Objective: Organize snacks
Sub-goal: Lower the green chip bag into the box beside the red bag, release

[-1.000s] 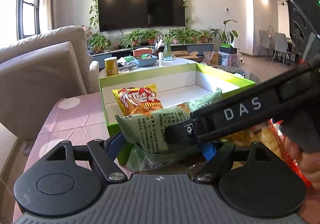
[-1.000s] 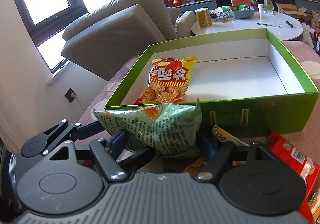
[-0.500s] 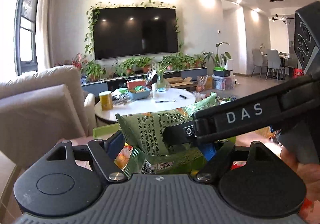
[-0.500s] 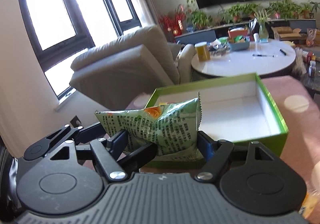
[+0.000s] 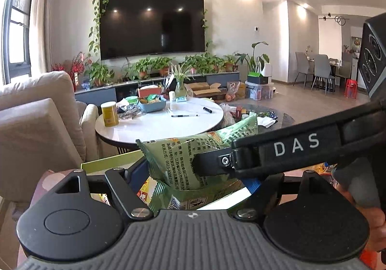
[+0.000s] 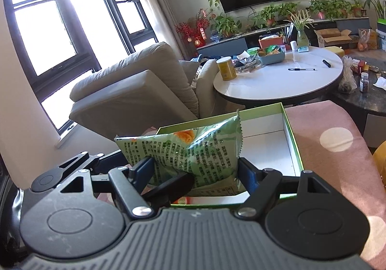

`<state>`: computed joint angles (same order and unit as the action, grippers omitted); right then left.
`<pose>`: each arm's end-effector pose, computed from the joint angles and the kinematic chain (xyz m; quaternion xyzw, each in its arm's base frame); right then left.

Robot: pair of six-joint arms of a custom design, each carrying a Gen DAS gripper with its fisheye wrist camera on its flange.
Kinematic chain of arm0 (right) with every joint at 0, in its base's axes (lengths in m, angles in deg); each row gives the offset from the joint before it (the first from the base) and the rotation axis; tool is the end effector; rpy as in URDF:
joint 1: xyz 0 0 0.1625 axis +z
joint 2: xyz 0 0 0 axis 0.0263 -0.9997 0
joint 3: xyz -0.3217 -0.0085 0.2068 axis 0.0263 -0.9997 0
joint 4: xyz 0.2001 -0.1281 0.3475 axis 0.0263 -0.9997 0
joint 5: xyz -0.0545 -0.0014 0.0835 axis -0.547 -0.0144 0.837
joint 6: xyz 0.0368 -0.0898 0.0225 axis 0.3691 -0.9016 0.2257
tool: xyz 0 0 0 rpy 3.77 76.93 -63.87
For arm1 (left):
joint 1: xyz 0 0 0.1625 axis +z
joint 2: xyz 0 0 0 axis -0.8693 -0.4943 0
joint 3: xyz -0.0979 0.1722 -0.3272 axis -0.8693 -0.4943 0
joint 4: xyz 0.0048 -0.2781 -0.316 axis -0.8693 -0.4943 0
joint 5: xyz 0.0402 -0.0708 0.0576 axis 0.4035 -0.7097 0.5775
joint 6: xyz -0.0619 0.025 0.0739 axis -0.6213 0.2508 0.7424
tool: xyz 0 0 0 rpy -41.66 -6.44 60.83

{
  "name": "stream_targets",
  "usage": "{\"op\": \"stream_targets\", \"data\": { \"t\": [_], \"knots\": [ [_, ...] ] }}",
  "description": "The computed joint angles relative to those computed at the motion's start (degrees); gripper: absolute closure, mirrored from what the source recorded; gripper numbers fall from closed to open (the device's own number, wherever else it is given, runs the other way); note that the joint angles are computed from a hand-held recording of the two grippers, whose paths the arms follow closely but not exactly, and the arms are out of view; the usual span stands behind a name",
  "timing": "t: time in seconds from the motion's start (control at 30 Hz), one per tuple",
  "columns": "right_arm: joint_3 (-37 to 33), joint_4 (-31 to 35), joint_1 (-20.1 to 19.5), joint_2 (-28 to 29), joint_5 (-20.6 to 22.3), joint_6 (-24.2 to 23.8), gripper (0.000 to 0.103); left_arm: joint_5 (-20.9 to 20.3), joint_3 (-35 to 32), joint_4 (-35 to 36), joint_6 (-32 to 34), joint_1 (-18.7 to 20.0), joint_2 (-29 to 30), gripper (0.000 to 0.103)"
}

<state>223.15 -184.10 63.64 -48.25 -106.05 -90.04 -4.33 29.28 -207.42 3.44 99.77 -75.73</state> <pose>-0.0413 -0.4408 0.2627 0.0766 -0.8338 0.5104 0.1961 -0.3285 -0.4870 -0.1317 0.5186 0.7731 -0.3546 0.0875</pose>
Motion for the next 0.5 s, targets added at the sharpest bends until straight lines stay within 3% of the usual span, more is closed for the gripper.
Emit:
{"op": "stream_targets", "data": {
  "t": [0.2, 0.5],
  "knots": [
    [-2.20, 3.19, -1.20, 0.87, 0.61, 1.20, 0.026, 1.45, -2.36, 3.43, -0.74, 0.68, 1.52, 0.026],
    [-3.76, 6.66, -1.05, 2.04, -2.09, 2.10, 0.026, 2.25, -2.96, 9.33, -5.56, 1.85, 1.09, 0.025]
  ]
}}
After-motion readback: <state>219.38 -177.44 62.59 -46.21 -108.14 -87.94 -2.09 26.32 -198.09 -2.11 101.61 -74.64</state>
